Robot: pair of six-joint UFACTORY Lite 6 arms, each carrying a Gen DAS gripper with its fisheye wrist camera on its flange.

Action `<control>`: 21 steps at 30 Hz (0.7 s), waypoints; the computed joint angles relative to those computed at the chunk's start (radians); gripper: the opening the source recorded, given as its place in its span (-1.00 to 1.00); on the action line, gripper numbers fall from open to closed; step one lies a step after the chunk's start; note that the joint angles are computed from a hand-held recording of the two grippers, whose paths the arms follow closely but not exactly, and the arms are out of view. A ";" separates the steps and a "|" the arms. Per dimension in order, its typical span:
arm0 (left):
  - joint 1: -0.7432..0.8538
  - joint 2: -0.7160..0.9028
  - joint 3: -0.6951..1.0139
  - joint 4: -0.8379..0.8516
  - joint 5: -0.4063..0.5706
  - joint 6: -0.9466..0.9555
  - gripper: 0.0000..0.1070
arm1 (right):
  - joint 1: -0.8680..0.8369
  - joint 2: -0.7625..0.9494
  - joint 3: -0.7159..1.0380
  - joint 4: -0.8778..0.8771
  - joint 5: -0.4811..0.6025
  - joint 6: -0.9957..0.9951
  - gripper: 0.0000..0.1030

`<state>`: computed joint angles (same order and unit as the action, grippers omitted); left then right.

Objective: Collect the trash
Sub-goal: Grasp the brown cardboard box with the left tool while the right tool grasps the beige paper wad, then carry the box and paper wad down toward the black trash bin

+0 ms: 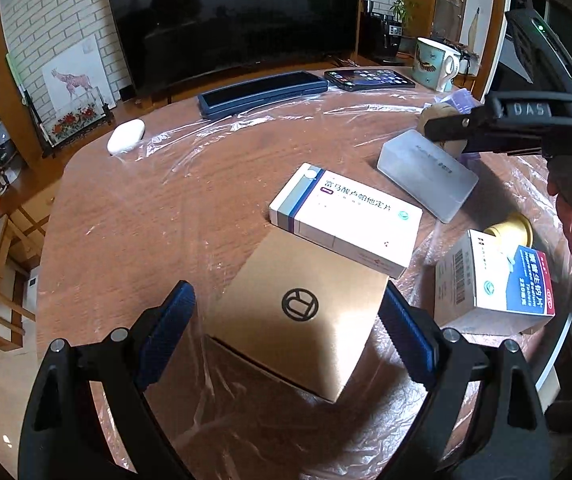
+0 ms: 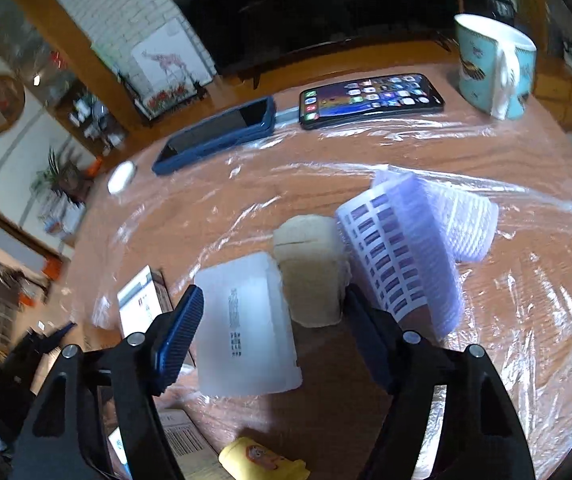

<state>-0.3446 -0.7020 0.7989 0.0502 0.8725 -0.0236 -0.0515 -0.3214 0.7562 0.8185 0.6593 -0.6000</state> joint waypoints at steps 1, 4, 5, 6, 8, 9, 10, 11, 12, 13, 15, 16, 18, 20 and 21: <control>0.005 0.001 0.000 -0.008 -0.001 0.008 0.73 | -0.018 0.008 0.003 0.024 0.008 -0.023 0.37; 0.015 0.007 -0.001 -0.027 -0.008 0.030 0.73 | -0.036 0.039 0.018 0.055 0.011 -0.046 0.12; 0.016 0.003 -0.003 -0.030 -0.007 0.034 0.73 | -0.043 0.055 0.024 0.065 0.012 -0.051 0.07; 0.018 0.004 -0.002 -0.037 -0.008 0.039 0.69 | -0.051 0.070 0.029 0.079 0.015 -0.061 0.00; 0.036 0.014 0.001 -0.071 -0.003 0.071 0.56 | -0.062 0.093 0.035 0.106 0.022 -0.081 -0.09; 0.045 0.016 -0.001 -0.084 -0.003 0.083 0.51 | -0.066 0.103 0.039 0.110 0.023 -0.085 -0.09; 0.048 0.021 -0.001 -0.088 -0.004 0.087 0.48 | -0.065 0.121 0.046 0.119 0.024 -0.094 -0.12; 0.049 0.026 -0.001 -0.089 -0.006 0.089 0.43 | -0.066 0.126 0.047 0.123 0.025 -0.101 -0.12; 0.052 0.027 -0.002 -0.090 -0.008 0.092 0.41 | -0.066 0.127 0.044 0.133 0.021 -0.113 -0.15; 0.056 0.025 -0.003 -0.093 -0.009 0.095 0.41 | -0.062 0.134 0.047 0.144 0.015 -0.121 -0.15; 0.067 0.024 -0.005 -0.108 -0.009 0.109 0.41 | -0.056 0.136 0.049 0.162 0.006 -0.135 -0.26; 0.072 0.024 -0.005 -0.114 -0.008 0.115 0.41 | -0.049 0.139 0.054 0.164 -0.005 -0.138 -0.30; 0.075 0.025 -0.004 -0.118 -0.007 0.119 0.41 | -0.038 0.149 0.066 0.162 -0.013 -0.136 -0.36; 0.076 0.025 -0.004 -0.112 -0.011 0.116 0.40 | -0.025 0.156 0.078 0.139 -0.027 -0.119 -0.52; 0.079 0.022 -0.006 -0.115 -0.011 0.118 0.40 | -0.023 0.155 0.079 0.136 -0.031 -0.115 -0.56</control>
